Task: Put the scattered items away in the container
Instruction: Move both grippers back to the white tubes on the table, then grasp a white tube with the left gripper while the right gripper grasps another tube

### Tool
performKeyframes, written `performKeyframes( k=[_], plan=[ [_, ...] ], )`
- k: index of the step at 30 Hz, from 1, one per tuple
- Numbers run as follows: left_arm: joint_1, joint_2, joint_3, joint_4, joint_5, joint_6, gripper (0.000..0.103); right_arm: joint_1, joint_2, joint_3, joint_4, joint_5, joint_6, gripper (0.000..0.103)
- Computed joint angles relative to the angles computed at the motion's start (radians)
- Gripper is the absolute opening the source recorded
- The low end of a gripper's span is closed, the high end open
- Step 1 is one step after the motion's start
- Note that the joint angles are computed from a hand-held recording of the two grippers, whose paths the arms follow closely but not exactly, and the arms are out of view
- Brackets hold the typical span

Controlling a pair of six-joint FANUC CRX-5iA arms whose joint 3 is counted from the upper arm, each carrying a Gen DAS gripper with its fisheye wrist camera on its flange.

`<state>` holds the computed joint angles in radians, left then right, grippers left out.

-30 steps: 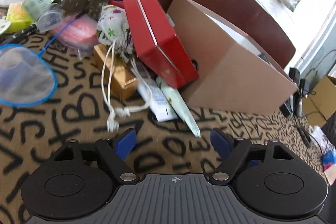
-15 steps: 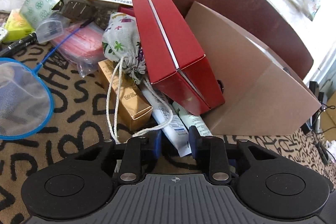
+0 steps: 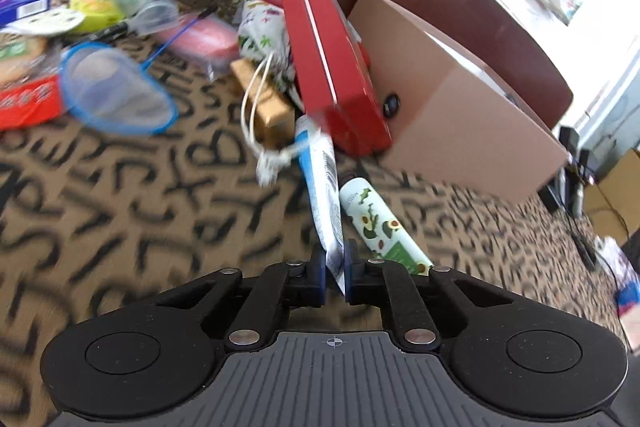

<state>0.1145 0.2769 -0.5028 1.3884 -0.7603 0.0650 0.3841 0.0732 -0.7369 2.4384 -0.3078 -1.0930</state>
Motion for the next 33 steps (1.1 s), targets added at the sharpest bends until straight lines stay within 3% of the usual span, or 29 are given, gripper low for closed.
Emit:
performKeyframes(
  k=[6,7,10,11,13,20,22,27,33],
  plan=[
    [0.085,-0.102,-0.082,-0.127,-0.051,0.0,0.006,0.122,-0.092,-0.111,-0.242,-0.013,0.174,0.002],
    [0.089,-0.12,-0.093,-0.144,-0.038,0.005,0.03,0.148,-0.106,-0.128,-0.283,-0.027,0.208,0.002],
    [0.068,-0.156,-0.133,-0.092,0.035,-0.032,0.051,0.222,-0.136,-0.158,-0.426,-0.064,0.307,0.004],
    [0.065,-0.155,-0.131,-0.086,0.047,-0.029,0.053,0.23,-0.145,-0.163,-0.442,-0.066,0.315,0.004],
    [0.071,-0.137,-0.111,-0.096,0.037,0.003,0.056,0.236,-0.153,-0.165,-0.45,-0.076,0.315,0.007],
    [0.037,-0.087,-0.045,-0.112,0.076,0.06,0.064,0.229,-0.125,-0.135,-0.438,-0.1,0.287,0.039],
    [0.02,-0.075,-0.028,-0.115,0.09,0.061,0.068,0.226,-0.105,-0.119,-0.44,-0.103,0.293,0.04],
    [-0.023,-0.056,-0.017,-0.074,0.148,0.024,0.069,0.226,-0.059,-0.076,-0.469,-0.115,0.327,0.046],
    [-0.032,-0.042,-0.009,-0.051,0.152,-0.005,0.07,0.238,-0.011,-0.033,-0.547,-0.125,0.4,0.05]
  ],
)
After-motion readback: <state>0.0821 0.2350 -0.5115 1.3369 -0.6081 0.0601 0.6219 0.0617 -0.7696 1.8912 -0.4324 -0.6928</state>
